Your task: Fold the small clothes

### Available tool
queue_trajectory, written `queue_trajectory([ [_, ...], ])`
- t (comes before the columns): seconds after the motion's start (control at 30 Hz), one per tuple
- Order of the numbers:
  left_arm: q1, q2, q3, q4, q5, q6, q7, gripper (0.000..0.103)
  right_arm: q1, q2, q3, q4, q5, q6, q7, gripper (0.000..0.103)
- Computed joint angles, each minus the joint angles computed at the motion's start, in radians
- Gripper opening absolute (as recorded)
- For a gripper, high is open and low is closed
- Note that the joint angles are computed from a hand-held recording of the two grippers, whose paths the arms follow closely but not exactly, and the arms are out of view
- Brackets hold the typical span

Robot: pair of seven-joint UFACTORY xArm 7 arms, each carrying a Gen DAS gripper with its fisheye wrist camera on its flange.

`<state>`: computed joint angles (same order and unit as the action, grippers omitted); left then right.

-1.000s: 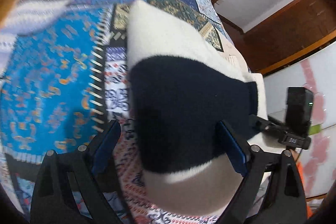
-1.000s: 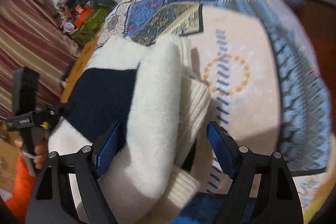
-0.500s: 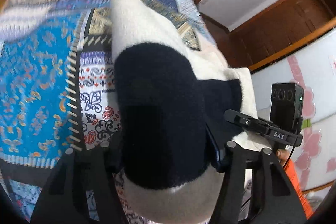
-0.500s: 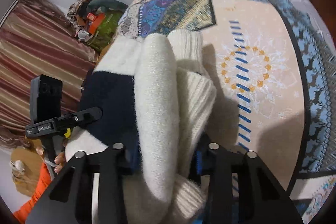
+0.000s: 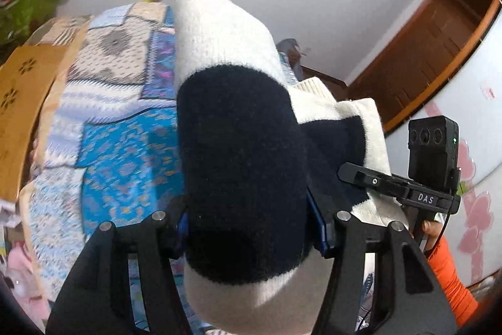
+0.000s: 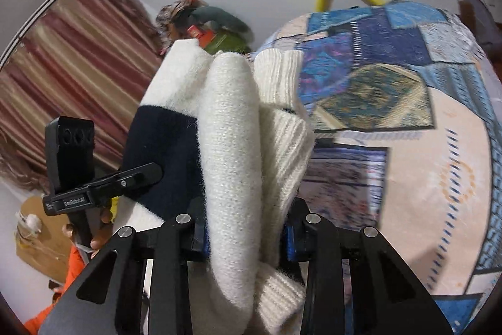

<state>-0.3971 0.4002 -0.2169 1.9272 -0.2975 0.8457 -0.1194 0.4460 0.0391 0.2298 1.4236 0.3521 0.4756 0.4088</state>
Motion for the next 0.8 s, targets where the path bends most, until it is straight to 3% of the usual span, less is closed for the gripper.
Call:
queue_trajectory([
  [0.17,0.057,-0.023,0.009,-0.092,-0.056,0.023,0.006,0.059,0.009,0.144,0.025,0.115,0.013,0.047,-0.023,0.03],
  [0.3,0.084,0.042,0.013,-0.115,-0.082,0.025,0.011,0.059,0.012,0.249,0.027,0.167,0.017,0.09,-0.011,0.03],
  [0.43,0.074,0.145,0.035,-0.086,-0.026,0.001,-0.016,0.062,-0.002,0.324,0.025,0.2,0.004,0.117,-0.043,0.032],
  [0.57,0.149,0.167,-0.028,-0.143,-0.159,-0.091,0.027,0.066,-0.03,0.336,0.042,0.197,0.044,0.115,-0.098,0.037],
  [0.67,0.126,0.137,-0.008,-0.168,-0.114,-0.096,0.027,0.069,-0.016,0.321,0.027,0.202,-0.002,0.151,-0.111,0.043],
  [0.8,0.073,0.079,0.048,-0.204,0.018,-0.108,-0.031,0.069,0.03,0.266,-0.012,0.182,-0.114,0.164,-0.033,0.05],
])
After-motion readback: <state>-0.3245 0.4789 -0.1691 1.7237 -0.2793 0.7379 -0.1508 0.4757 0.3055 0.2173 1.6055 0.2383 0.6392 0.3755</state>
